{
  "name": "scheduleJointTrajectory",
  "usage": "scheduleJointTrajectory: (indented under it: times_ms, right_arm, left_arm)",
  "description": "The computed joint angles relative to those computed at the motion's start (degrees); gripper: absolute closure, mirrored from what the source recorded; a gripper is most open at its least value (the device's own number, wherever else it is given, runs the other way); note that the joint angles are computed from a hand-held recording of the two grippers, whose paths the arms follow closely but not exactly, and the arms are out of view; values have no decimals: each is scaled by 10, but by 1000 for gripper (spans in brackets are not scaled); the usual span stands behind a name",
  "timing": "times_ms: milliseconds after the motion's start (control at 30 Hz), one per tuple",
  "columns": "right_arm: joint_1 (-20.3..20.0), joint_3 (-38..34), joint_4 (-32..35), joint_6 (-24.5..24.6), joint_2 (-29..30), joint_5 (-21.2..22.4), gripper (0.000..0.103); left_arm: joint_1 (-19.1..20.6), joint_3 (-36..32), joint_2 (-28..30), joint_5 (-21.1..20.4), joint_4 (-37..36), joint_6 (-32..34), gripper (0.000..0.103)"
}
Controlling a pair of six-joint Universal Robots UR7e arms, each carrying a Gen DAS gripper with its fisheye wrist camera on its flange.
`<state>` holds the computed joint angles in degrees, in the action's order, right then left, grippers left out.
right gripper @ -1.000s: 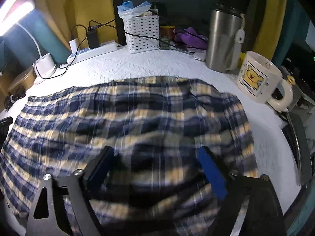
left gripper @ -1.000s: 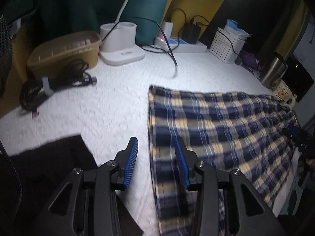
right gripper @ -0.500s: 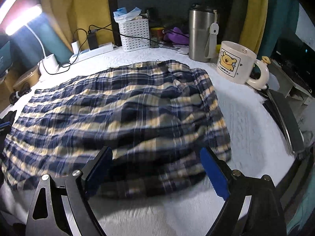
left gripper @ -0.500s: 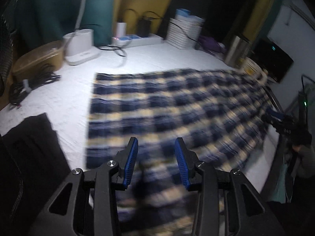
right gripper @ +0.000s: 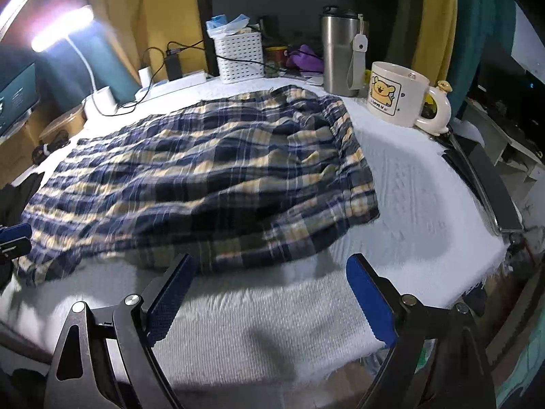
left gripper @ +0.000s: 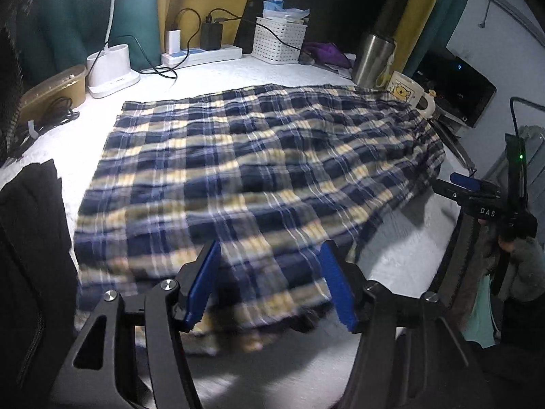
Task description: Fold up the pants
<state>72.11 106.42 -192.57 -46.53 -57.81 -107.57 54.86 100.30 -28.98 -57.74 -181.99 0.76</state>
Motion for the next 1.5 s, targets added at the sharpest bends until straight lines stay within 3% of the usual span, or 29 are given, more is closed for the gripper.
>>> scheduleJointTrajectory:
  times_ms: [267, 500, 567, 633, 767, 1100, 1200, 1367, 1500]
  right_arm:
    - [-21, 15, 1, 3, -24, 49, 11]
    - [-46, 29, -3, 10, -39, 61, 11]
    - [-53, 33, -6, 13, -44, 63, 11]
    - [-58, 37, -11, 16, -47, 62, 11]
    - [-65, 41, -21, 21, -51, 62, 11]
    - [-60, 46, -33, 11, -44, 55, 11]
    - [-57, 44, -32, 8, -41, 51, 11]
    - [-52, 35, -29, 9, -35, 46, 11]
    - [-45, 25, -20, 8, -28, 39, 11]
  left_arm:
    - [-40, 0, 20, 41, 19, 15, 43]
    - [-58, -26, 74, 146, 19, 80, 46]
    - [-55, -20, 74, 134, -1, 85, 71]
    - [-54, -17, 72, 133, -4, 84, 88]
    - [-62, 1, 66, 135, -29, 88, 96]
    - [-65, 44, 50, 116, -46, 33, 95]
    - [-58, 51, 28, 88, -39, 3, 91]
    - [-57, 77, 0, 83, -93, -3, 58]
    - [-53, 85, -14, 115, -128, -6, 55]
